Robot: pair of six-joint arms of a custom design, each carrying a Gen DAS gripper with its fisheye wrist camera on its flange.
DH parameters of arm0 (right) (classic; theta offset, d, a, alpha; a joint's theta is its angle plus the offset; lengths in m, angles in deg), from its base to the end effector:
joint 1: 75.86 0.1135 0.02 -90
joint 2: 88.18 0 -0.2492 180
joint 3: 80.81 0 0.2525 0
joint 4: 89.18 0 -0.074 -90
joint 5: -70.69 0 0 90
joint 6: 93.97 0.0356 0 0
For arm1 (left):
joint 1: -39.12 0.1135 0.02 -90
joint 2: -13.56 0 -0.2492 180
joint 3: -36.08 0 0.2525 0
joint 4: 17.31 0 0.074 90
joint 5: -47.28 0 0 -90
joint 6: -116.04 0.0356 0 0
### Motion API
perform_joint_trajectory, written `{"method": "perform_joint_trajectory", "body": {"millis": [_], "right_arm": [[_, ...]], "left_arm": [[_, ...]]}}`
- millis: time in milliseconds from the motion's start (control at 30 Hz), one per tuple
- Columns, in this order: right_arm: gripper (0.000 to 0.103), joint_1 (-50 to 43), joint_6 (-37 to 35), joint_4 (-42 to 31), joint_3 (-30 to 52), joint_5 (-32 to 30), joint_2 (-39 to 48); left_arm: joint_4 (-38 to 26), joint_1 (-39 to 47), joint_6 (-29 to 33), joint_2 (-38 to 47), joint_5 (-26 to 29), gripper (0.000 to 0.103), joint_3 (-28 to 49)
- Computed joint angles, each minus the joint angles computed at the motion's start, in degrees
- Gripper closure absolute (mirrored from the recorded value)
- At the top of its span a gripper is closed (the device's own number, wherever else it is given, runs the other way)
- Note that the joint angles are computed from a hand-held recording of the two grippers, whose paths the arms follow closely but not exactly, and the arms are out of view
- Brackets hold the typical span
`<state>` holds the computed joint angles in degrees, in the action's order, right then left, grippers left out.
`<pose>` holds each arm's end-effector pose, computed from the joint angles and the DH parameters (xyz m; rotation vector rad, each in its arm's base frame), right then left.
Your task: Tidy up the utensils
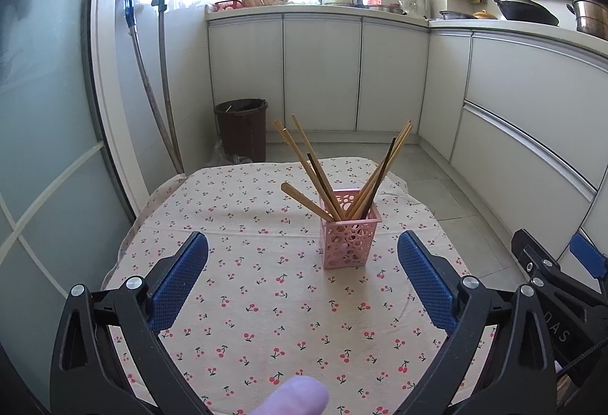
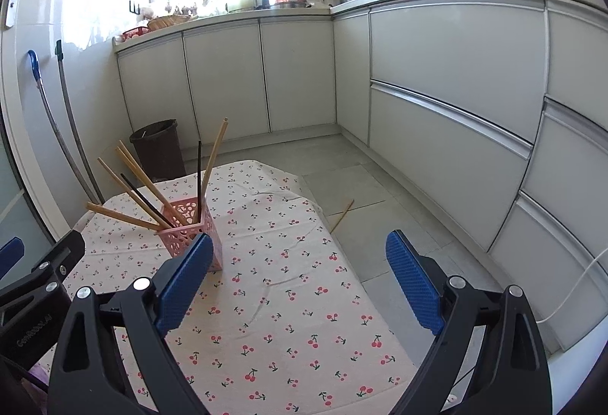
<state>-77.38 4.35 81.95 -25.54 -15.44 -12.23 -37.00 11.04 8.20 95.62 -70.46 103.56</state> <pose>0.2908 -0.0101 0.2121 0.2197 2.0736 0.0017 0.2876 -0.1347 0.2373 -0.0846 2.0911 0.0438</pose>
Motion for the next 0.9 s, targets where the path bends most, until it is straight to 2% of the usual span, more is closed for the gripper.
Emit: {"method": "perform_joint_trajectory", "body": {"millis": [900], "right_arm": [[0.013, 0.1, 1.0, -1.4, 0.8, 0.3, 1.0]], "left_arm": [[-0.8, 1.2, -0.8, -0.1, 0.9, 0.007, -0.1]]}}
